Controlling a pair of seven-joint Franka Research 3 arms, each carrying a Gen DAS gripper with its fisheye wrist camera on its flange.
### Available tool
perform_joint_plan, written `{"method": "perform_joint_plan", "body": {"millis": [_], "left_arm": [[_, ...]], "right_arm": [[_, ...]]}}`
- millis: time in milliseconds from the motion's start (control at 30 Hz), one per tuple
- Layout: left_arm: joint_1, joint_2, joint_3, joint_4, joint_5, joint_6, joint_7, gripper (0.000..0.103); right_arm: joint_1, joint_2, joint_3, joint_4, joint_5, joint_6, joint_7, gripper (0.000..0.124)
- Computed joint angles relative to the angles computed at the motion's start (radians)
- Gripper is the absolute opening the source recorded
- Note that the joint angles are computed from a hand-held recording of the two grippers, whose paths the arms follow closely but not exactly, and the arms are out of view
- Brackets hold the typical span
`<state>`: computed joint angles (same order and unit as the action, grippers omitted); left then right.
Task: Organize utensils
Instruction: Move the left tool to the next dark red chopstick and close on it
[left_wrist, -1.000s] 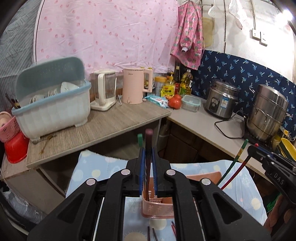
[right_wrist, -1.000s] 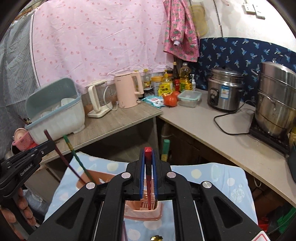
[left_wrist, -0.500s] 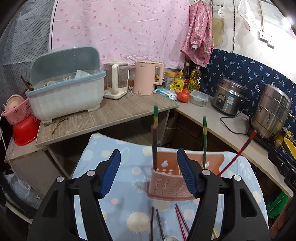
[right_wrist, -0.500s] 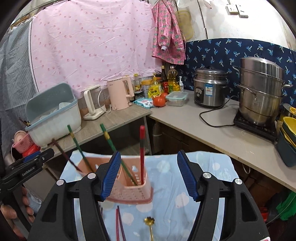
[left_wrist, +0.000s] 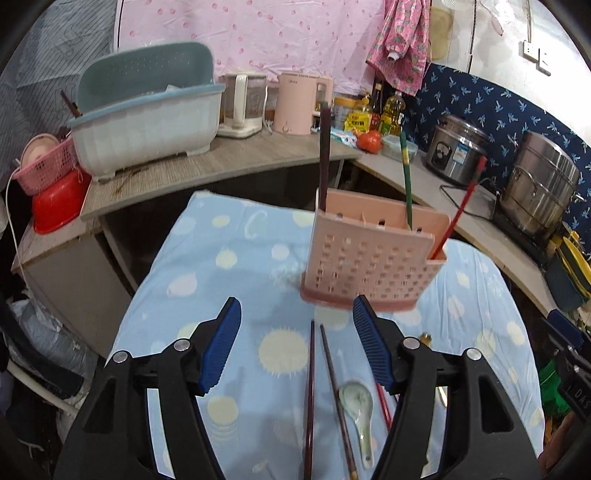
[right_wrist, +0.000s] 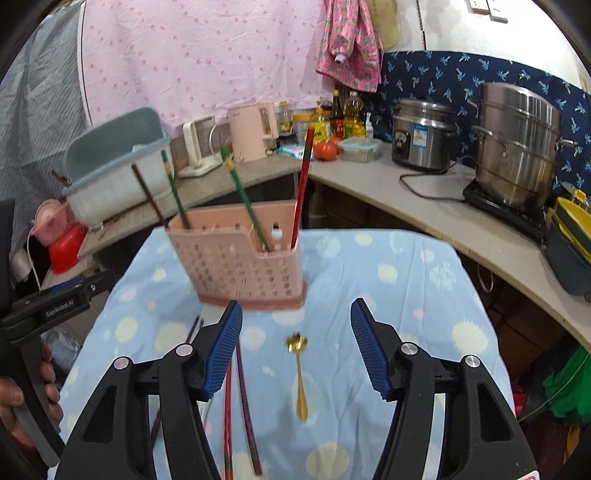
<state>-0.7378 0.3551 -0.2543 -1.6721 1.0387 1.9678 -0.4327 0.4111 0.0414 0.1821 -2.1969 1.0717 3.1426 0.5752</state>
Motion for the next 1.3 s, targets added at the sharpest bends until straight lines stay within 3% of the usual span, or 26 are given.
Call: {"method": "perform_joint_plan", "body": {"millis": [467,600,867,1167,1300], "left_arm": [[-0.038,0.063,-0.030,-0.054,-0.123,0.075,-0.043,0.055],[-0.056,0.093,-0.028,-0.049,-0.148,0.108,-0.035,0.048],[-0.090,0.148,-0.009,-0.011,-0.169,0.137,-0.004,0.046],[-0.107,0.173,0.011,-0.002,-0.179,0.160,0.010,0.031],[-0.107,0.170,0.015,-0.013,-0.172,0.167,0.003,0.019]], "right_arm": [[0.042,-0.052,-0.023,-0.203,-0.073,-0.021,0.076,0.047],[0.049,-0.055,-0.027,-0.238,-0.093,-0.036,0.102,0.043],[0.058,-0.060,-0.032,-0.281,-0.110,-0.053,0.121,0.041],[0.062,-0.054,-0.030,-0.287,-0.138,-0.057,0.143,0.038],[0.060,-0.036,-0.024,-0.278,-0.156,-0.056,0.150,0.035]]}}
